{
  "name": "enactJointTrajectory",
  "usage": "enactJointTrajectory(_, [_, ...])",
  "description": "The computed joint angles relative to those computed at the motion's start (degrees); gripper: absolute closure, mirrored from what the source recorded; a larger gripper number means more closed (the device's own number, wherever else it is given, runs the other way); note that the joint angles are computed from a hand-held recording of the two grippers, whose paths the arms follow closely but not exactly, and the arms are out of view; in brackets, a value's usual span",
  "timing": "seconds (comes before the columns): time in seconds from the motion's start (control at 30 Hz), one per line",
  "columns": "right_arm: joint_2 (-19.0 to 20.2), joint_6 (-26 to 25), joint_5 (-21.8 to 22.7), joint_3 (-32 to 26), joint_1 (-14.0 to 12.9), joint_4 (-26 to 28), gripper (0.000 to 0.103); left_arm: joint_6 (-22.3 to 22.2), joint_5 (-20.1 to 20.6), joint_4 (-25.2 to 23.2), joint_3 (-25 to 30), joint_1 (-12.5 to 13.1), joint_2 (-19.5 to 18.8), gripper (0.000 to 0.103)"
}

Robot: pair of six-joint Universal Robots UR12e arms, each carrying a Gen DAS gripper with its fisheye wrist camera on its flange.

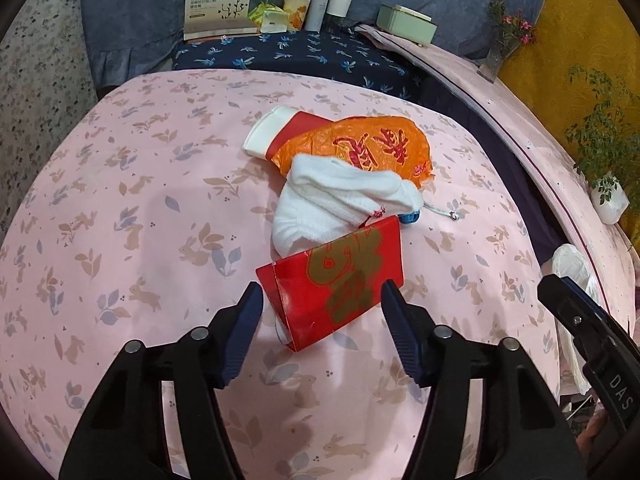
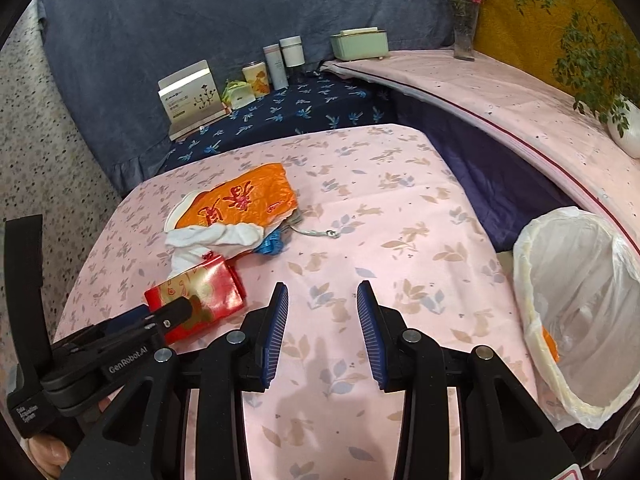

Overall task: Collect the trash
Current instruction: 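Grasp the red envelope with the left gripper, then lift the red envelope with the left gripper while the right grasps the white cloth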

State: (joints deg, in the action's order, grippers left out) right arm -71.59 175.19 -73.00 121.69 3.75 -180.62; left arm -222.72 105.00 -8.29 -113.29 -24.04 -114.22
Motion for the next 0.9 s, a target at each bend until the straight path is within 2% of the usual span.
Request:
enactJointTrajectory(0.1, [0.2, -0.2, -0.3, -0.3, 0.5, 0.2, 0.067, 1.0, -1.8, 1.6, -0.3, 0.3, -0.2, 0.06])
enactJointTrajectory(0.17, [0.3, -0.4, -0.6, -0.3, 0.9, 0.3, 0.067, 2.1, -3.2, 2.1, -0.4, 0.5, -0.2, 0.076])
enactJointTrajectory(0.23, [0.4, -0.5, -0.7, -0.4, 1.1, 0.5, 0.067, 3.2, -5.3, 3.1, -0.6, 0.8, -0.2, 0.085])
enactJointTrajectory(0.37, [0.6, -0.6, -0.9, -0.7, 1.5, 0.7, 0.067, 4.8, -7.7, 4.3, -1.0, 0.8, 0.0, 0.098])
enactJointTrajectory(0.53, [0.6, -0.8, -1.0, -0.8, 1.9, 0.7, 0.067, 5.6, -8.8, 6.8, -1.6, 0.6, 0.6, 0.102])
enactJointTrajectory(0.9, [0.4, -1.6, -0.5, -1.3, 2.9, 0.6, 0.067, 6.4, -5.2, 13.4, -3.6, 1.1, 4.5, 0.103])
